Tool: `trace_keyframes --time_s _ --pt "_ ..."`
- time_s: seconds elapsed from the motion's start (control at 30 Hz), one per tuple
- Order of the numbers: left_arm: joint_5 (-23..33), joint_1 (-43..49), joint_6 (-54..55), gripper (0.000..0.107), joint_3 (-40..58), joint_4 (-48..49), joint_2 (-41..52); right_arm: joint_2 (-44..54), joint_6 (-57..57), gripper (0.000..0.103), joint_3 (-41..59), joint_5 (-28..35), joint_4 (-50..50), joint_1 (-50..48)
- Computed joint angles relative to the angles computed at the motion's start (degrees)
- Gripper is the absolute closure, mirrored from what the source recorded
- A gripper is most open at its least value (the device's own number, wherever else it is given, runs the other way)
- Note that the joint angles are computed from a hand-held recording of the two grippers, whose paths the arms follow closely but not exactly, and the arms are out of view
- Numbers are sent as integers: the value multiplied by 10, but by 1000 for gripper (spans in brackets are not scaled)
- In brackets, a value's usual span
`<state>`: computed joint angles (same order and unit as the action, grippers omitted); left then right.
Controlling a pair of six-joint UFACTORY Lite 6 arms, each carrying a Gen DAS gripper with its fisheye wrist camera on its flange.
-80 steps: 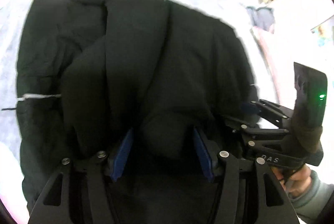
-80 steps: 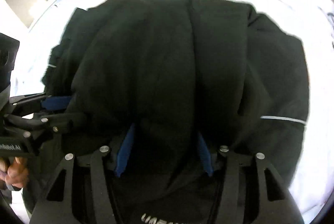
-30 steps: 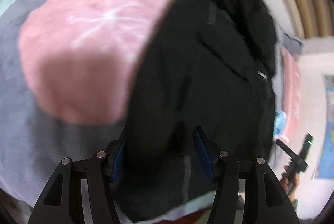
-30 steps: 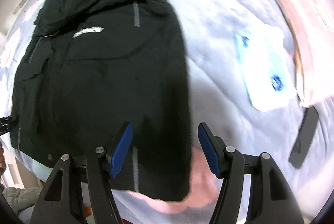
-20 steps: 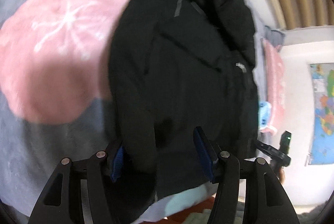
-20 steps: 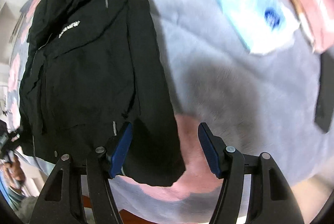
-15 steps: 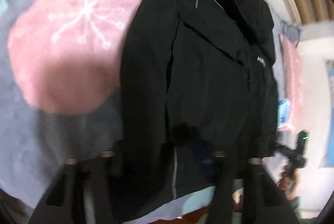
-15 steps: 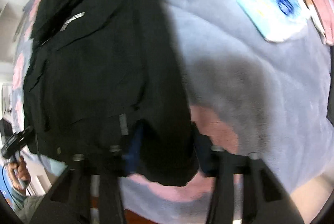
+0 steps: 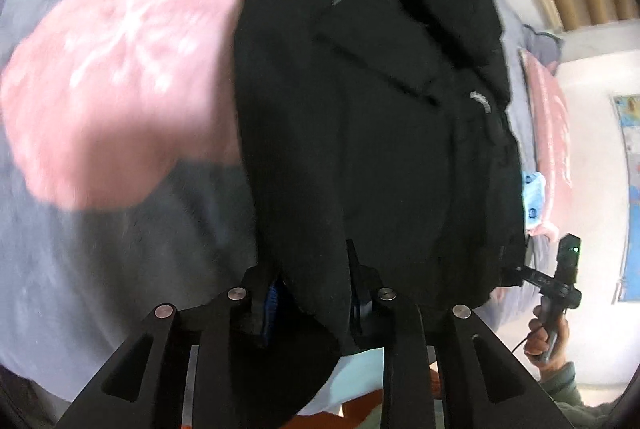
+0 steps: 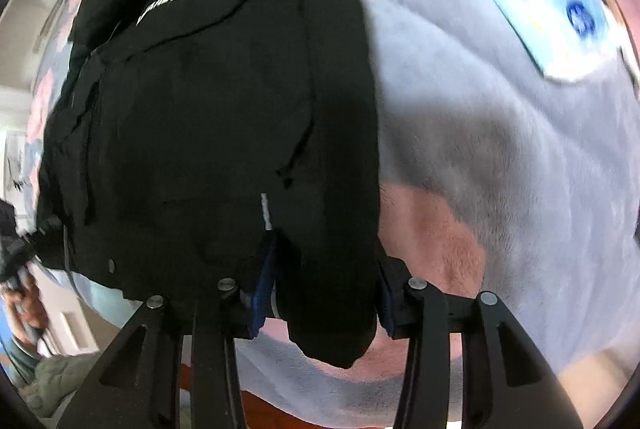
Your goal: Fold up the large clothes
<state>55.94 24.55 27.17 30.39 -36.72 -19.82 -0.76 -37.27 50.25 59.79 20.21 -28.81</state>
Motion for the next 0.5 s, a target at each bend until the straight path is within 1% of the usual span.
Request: trace_keyframes --time_s 0.07,0.1,0.13,0.17,0.2,0.23,0.27,0.3,0.37,0.43,0.5 --pt "-1 14 -1 80 -13 -3 -2 19 -10 54 20 24 15 -24" --pt "11 27 12 80 -12 -18 -1 22 -18 57 32 45 28 -30" --pt "23 42 28 80 -8 -26 -1 18 -27 61 40 60 40 -33" --pt "32 49 36 82 -5 -34 -11 10 -35 72 50 75 52 -32" --pt "41 50 39 87 -2 -44 -20 4 -33 79 60 87 61 -26" --pt "54 54 42 88 7 -59 -32 -4 -26 80 71 95 66 -18" --pt "54 43 25 88 11 -72 -46 -10 -10 84 82 91 67 -3" --pt "58 49 20 88 22 -87 -52 -21 6 86 99 87 64 11" --pt "48 58 -8 89 48 -97 -55 -19 15 87 146 90 72 14" --pt "36 56 -32 89 78 -118 -52 18 10 88 218 111 82 -3" --pt "41 67 -29 89 116 -135 -37 78 20 88 320 146 99 -3"
